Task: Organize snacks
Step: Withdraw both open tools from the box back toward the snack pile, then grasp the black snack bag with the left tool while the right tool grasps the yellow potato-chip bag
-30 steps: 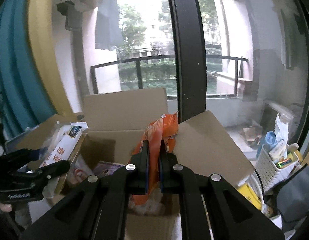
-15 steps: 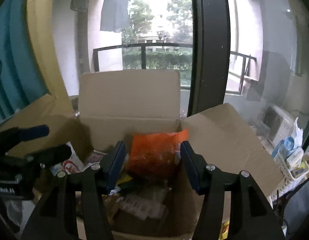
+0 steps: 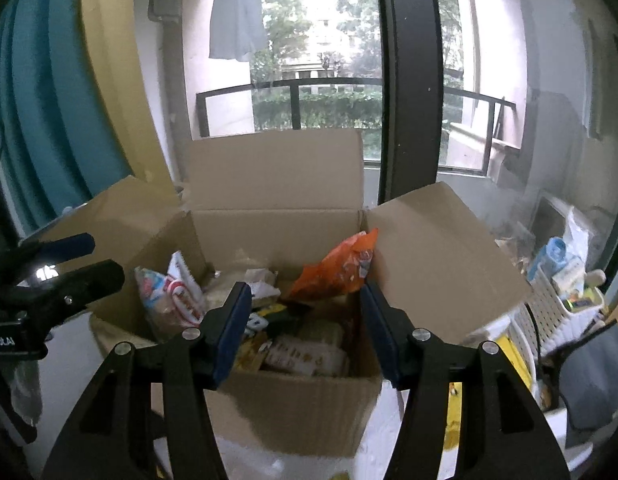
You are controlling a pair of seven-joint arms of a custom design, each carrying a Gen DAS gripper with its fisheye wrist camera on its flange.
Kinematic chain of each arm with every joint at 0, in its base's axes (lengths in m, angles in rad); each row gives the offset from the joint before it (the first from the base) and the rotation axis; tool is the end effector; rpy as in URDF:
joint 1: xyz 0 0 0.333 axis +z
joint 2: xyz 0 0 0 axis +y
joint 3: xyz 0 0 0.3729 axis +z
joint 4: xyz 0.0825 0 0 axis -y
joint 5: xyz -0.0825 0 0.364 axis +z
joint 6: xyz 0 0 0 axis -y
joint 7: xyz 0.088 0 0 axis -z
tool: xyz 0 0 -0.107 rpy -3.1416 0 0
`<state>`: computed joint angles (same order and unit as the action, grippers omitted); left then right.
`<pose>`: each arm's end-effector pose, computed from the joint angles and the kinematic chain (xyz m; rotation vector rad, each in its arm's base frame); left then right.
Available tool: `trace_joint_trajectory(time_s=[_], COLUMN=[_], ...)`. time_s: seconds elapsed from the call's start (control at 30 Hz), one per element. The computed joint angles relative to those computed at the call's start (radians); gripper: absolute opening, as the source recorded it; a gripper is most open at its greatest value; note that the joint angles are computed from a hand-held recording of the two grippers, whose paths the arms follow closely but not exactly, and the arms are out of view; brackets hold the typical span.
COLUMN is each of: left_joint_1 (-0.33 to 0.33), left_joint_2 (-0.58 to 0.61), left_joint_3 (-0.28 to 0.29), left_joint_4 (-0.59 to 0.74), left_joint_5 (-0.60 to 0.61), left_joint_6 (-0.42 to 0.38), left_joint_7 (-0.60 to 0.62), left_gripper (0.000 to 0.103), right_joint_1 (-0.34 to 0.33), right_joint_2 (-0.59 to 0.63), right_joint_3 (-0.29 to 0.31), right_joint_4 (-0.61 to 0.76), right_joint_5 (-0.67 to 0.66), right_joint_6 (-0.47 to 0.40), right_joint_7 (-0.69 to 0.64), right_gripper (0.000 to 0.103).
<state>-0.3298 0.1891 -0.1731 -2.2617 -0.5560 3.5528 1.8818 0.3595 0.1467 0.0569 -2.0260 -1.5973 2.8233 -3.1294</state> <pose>0.5312 -0.2106 0.4735 -1.5111 1.7593 -1.1227 0.5187 0.2824 0.4781 -1.8305 1.4117 -0.9757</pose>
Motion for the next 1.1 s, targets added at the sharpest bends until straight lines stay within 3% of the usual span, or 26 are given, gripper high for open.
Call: trace_joint_trajectory(time_s=[0.37,0.57,1.1], left_joint_1=[0.024,0.005,0.003], left_joint_2=[-0.083,-0.114,-0.12], left_joint_3=[-0.046,-0.057,-0.076], left_joint_4=[-0.137,-0.194,-0.338], left_joint_5=[0.053,0.014,0.043], left_joint_6=[0.055,0.069,0.061], left_joint_7=[-0.072,-0.052,-0.15], left_gripper=[0.091,0.091,0.091], right_joint_1=[-0.004,-0.01,-0.055], right_joint_2=[-0.134,-0.185,-0.231], right_joint_3=[0.036,0.049,0.022], right_joint_4=[-0.139,-0.197,-0.356], right_joint_5=[-0.031,-0.053,-0.081], right_joint_6=[0.002,0.018,0.115], right_joint_7=[0.061,0.095,0.213], right_gripper=[0.06,0.061,0.07])
